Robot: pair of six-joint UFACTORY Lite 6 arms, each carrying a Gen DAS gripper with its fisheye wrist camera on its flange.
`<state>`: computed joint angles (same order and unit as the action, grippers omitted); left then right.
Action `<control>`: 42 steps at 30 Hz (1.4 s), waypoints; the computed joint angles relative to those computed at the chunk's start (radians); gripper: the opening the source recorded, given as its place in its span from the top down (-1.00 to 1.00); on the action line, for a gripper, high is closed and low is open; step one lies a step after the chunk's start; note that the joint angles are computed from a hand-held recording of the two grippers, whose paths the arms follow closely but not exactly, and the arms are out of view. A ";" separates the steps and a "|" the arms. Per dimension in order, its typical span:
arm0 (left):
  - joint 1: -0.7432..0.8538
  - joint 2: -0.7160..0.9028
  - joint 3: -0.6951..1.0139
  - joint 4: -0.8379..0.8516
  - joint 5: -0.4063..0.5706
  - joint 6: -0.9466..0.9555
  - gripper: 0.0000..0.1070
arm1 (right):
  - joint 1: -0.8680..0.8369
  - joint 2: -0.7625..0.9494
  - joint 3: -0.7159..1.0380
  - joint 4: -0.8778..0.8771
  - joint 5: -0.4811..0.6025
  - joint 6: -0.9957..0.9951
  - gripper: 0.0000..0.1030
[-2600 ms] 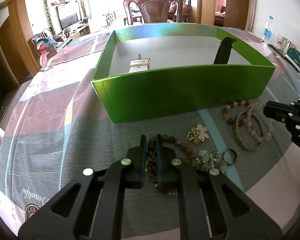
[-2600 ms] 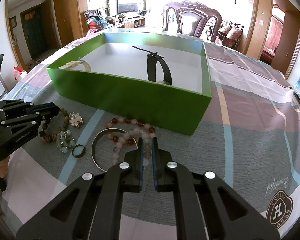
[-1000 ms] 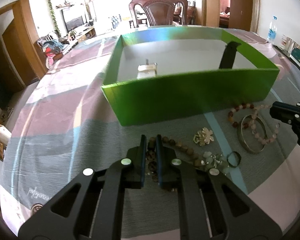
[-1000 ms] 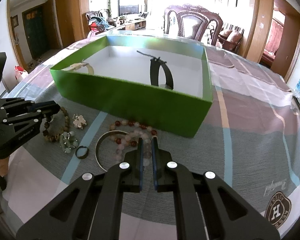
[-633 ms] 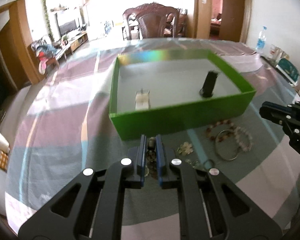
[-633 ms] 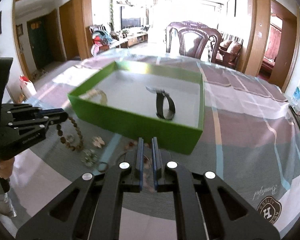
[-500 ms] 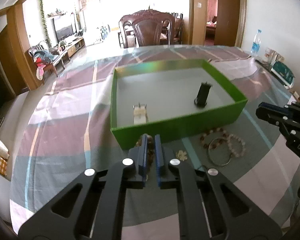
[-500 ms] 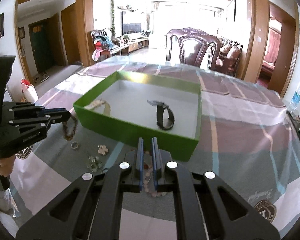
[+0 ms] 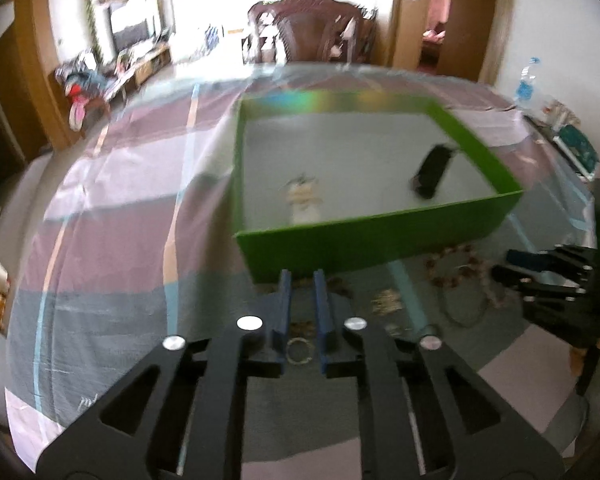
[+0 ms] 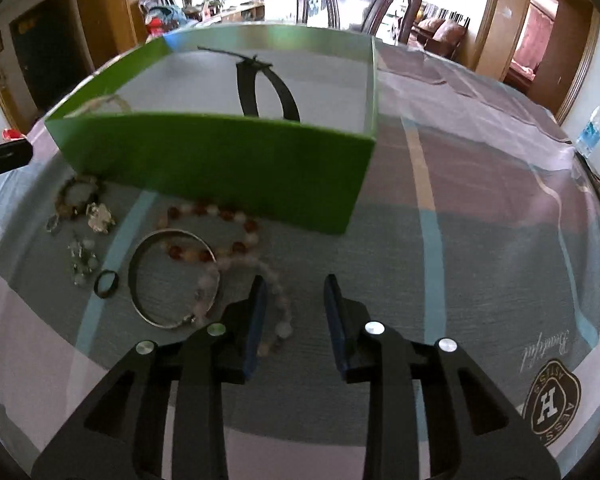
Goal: Organize jewelry
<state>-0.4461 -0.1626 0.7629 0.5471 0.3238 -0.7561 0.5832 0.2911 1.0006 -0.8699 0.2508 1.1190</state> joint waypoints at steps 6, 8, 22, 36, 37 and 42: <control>0.081 0.198 0.071 -0.081 -0.030 0.077 0.54 | -0.003 0.002 -0.016 -0.072 -0.021 0.084 0.38; 0.098 0.234 0.077 -0.139 -0.041 0.140 0.47 | -0.016 -0.011 -0.039 -0.104 -0.039 0.112 0.35; 0.025 0.041 0.007 -0.071 -0.005 0.058 0.85 | 0.050 -0.180 -0.087 -0.132 -0.020 0.137 0.85; -0.084 0.106 0.367 0.083 0.116 -0.057 0.85 | 0.024 -0.077 0.280 0.067 0.052 -0.117 0.85; -0.080 0.141 0.392 0.086 0.115 -0.063 0.85 | 0.014 -0.027 0.328 0.093 0.051 -0.137 0.85; -0.058 0.344 0.539 0.106 0.106 -0.090 0.85 | -0.031 0.151 0.509 0.264 0.056 -0.281 0.85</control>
<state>-0.5043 0.1816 1.3020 0.6527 0.4298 -0.8463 0.5524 0.4425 1.5101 -0.6059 0.3071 0.8378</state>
